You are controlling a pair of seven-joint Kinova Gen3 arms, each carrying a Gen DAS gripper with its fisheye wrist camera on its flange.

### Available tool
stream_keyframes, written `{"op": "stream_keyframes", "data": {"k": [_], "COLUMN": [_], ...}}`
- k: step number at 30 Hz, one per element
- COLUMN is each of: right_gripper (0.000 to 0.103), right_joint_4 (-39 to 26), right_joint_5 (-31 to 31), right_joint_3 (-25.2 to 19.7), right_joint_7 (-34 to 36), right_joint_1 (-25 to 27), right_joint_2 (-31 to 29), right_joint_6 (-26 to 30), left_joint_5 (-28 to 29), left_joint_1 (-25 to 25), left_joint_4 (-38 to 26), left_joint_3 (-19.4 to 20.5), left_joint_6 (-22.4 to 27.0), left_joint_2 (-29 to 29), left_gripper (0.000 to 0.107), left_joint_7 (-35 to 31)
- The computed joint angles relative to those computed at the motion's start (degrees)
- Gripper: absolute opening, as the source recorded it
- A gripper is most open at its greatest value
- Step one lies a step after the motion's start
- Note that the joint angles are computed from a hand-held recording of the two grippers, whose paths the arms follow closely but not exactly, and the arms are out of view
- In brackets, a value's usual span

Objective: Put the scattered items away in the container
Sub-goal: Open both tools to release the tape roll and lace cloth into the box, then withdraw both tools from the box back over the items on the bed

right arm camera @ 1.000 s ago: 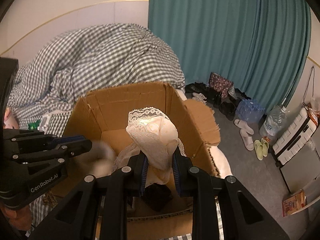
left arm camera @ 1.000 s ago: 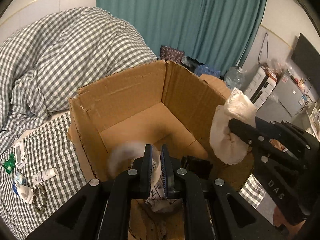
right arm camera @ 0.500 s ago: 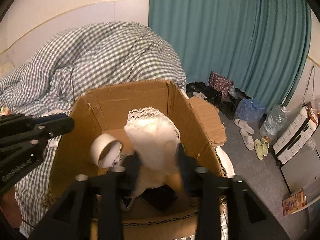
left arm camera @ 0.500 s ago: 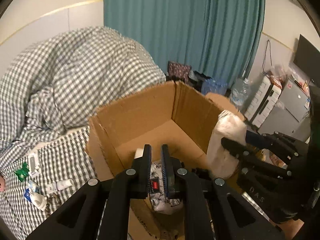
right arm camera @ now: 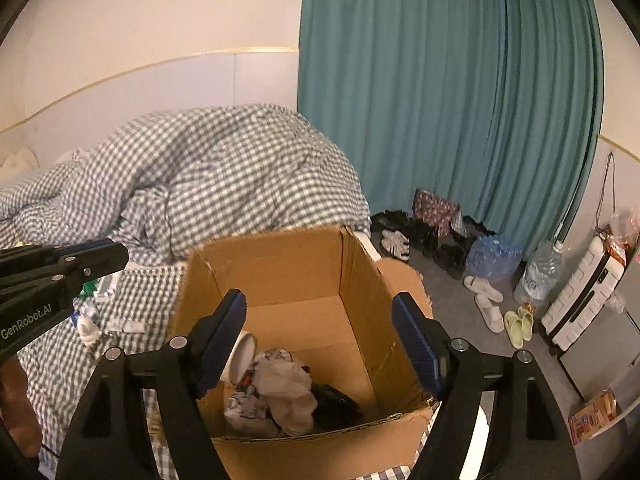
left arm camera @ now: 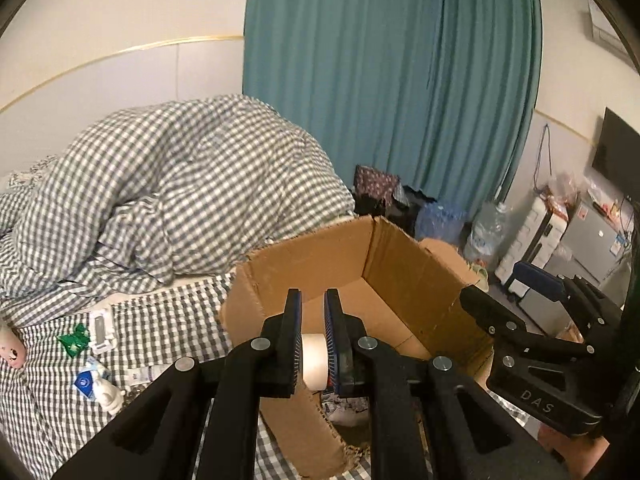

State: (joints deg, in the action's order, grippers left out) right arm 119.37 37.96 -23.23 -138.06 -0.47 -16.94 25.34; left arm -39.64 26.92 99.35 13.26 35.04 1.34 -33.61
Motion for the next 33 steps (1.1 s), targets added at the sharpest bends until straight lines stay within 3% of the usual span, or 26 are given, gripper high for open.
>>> {"op": "stream_keyframes", "data": {"k": [7,10,14,17,21,30,33], "right_gripper": [0.090,0.094,0.096,0.098,0.103,0.103,0.103], "right_joint_4": [0.13,-0.03,0.16,-0.27,-0.96,-2.81,-3.61], "right_joint_5": [0.08,-0.04,-2.34,-4.32,-6.84,-13.58,-15.91], "right_joint_3": [-4.68,-7.59,-10.04,-12.86,-16.40,-21.55,-23.17], "right_joint_7": [-1.65,-2.35,-1.65,-0.98,0.04,4.00,5.40], "right_joint_1": [2.27,4.74,7.16,9.54,12.97,16.91,18.04], "right_joint_2": [-3.92,-5.68,-8.27,-9.71,-11.46,-14.46,-15.23], "right_joint_6": [-1.06,-1.76,-3.00,-3.14,-3.36,-4.29,-4.47], "left_joint_5": [-1.18,-1.69,-0.65,-0.61,1.49,6.87,8.36], "left_joint_1": [-1.68,-3.76,-6.74,-9.49,-12.51,-19.13,-21.79], "left_joint_4": [2.55,3.87,5.39,6.88,8.91,12.91,14.14], "left_joint_3": [1.87,3.51,5.18,6.74,6.83,6.39,6.25], "left_joint_6": [0.92,1.23,1.68,1.77,1.54,2.35,2.50], "left_joint_2": [-4.76,-7.18,-10.66,-13.18,-17.05,-24.67,-27.31], "left_gripper": [0.016,0.027,0.034,0.051,0.058,0.068,0.079], "left_joint_7": [1.74,2.65,2.24,2.93,1.65,-3.02,-4.81]}}
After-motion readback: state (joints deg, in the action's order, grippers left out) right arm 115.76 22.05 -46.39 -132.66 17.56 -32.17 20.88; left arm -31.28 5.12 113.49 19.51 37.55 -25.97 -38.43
